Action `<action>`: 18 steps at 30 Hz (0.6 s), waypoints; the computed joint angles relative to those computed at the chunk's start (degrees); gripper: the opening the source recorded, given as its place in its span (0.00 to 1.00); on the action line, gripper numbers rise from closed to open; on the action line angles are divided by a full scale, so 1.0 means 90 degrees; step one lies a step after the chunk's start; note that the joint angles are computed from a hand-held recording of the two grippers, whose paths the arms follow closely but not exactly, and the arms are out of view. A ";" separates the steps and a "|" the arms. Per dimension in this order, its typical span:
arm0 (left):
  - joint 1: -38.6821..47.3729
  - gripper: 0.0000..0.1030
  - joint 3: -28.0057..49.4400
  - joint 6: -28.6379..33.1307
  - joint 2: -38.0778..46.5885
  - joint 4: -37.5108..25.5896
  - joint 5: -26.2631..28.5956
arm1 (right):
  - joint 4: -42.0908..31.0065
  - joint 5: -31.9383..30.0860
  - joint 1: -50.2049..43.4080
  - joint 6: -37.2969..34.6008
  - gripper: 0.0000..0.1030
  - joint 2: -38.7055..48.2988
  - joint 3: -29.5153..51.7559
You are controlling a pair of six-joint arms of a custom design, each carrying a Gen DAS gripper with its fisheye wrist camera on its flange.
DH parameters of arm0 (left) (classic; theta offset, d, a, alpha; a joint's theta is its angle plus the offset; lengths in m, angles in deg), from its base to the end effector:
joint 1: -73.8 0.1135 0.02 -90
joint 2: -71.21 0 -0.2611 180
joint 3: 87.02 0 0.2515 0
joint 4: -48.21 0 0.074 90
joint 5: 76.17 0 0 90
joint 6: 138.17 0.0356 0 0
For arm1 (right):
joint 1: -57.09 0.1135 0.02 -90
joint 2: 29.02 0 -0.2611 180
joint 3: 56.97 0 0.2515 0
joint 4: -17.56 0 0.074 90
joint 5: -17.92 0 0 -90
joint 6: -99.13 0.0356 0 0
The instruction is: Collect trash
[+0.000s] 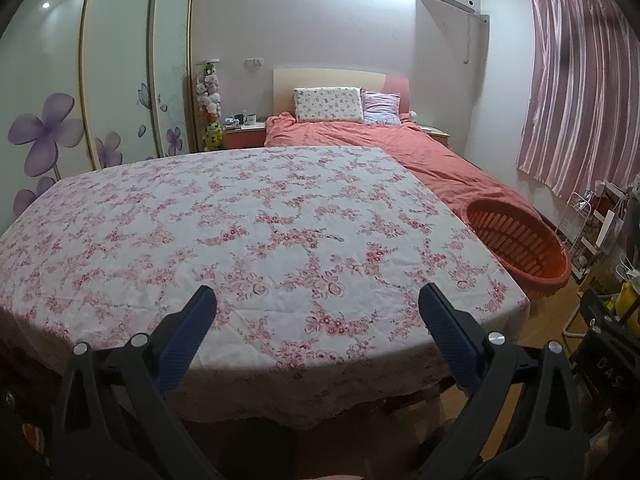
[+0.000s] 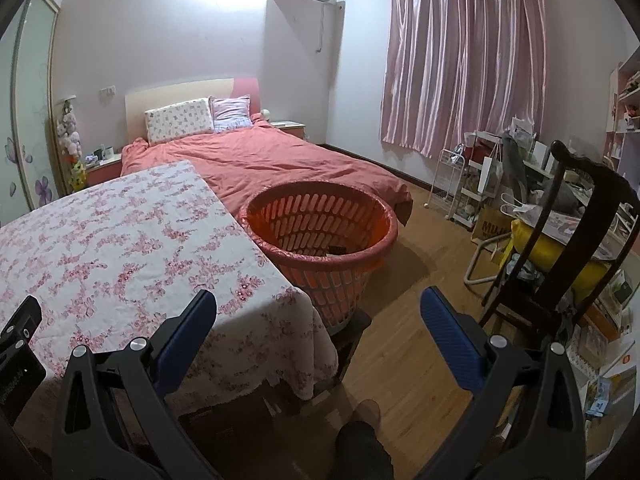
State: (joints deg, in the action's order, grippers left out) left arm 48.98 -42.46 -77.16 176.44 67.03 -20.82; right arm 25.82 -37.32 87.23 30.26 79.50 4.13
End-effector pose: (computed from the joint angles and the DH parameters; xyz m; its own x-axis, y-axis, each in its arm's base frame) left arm 0.2705 -0.1028 0.0773 -0.5107 -0.2031 -0.8354 -0.3277 0.9443 -0.0292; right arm 0.3156 0.1598 0.1107 -0.5203 0.0404 -0.8530 0.1687 0.9841 -0.0563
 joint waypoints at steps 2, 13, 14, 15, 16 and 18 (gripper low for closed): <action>-0.0036 0.96 0.0015 -0.0013 0.0020 -0.0009 -0.0019 | -0.0001 -0.0013 -0.0011 0.0006 0.98 -0.0021 -0.0015; -0.0172 0.96 0.0111 -0.0056 0.0045 -0.0144 -0.0104 | 0.0067 -0.0071 -0.0040 -0.0004 0.98 -0.0009 -0.0049; -0.0172 0.96 0.0114 -0.0052 0.0045 -0.0146 -0.0094 | 0.0081 -0.0084 -0.0043 0.0002 0.98 0.0000 -0.0052; -0.0177 0.96 0.0123 -0.0051 0.0049 -0.0155 -0.0083 | 0.0086 -0.0089 -0.0043 0.0004 0.98 0.0016 -0.0039; -0.0178 0.96 0.0126 -0.0046 0.0045 -0.0163 -0.0075 | 0.0092 -0.0098 -0.0043 0.0009 0.98 0.0033 -0.0027; -0.0197 0.96 0.0134 -0.0037 0.0054 -0.0156 -0.0067 | 0.0089 -0.0091 -0.0037 0.0017 0.98 0.0036 -0.0023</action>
State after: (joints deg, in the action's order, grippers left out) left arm 47.20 -41.25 -77.49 176.93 65.63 -21.42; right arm 26.62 -38.14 86.90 30.41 79.82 3.92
